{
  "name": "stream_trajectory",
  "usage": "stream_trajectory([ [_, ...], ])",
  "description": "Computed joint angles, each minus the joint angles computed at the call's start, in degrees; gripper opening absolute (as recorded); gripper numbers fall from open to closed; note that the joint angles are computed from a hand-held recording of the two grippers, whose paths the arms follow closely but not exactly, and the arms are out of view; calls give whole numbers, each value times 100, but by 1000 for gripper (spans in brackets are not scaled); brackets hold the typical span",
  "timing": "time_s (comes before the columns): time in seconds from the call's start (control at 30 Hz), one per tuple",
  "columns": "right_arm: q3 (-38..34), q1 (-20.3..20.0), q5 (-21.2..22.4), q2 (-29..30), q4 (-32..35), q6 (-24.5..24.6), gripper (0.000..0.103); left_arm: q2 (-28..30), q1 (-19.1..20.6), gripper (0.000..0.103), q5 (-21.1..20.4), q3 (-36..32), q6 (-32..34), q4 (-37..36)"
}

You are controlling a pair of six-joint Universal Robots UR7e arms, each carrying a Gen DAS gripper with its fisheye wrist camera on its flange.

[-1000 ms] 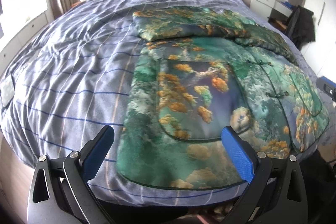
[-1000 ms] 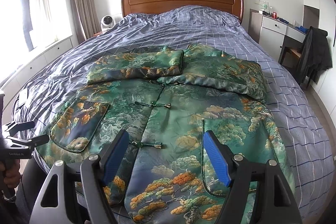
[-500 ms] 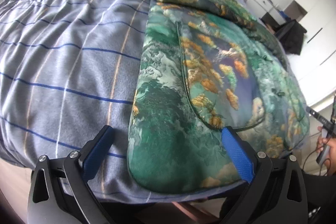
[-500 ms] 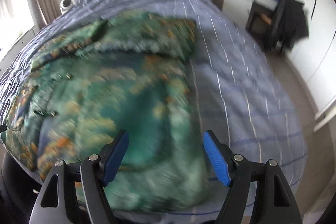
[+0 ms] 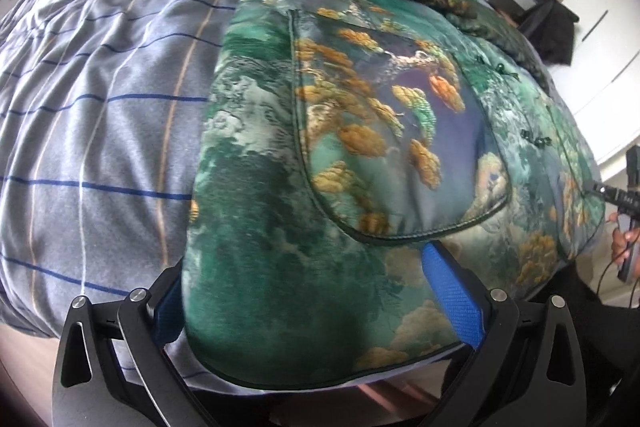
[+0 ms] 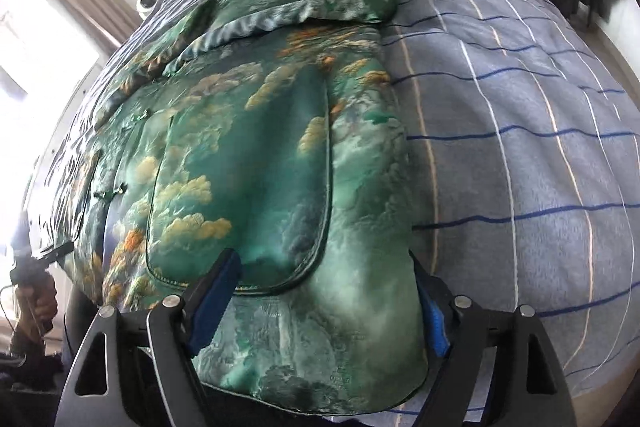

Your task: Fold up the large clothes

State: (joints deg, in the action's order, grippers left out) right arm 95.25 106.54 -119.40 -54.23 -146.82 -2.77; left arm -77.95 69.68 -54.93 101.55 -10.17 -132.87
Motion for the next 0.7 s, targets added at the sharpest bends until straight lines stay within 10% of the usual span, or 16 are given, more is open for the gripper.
stream_trajectory([
  [0.13,-183,21,-106,101,310,31,78,89,-66,88,25,-109,-218,230],
  [0.43,-388,216,-185,166,489,5,22,102,-217,20,216,-448,-358,1041],
  [0.7,-411,338,-10,89,296,50,18,-140,-324,11,245,-345,-269,841],
])
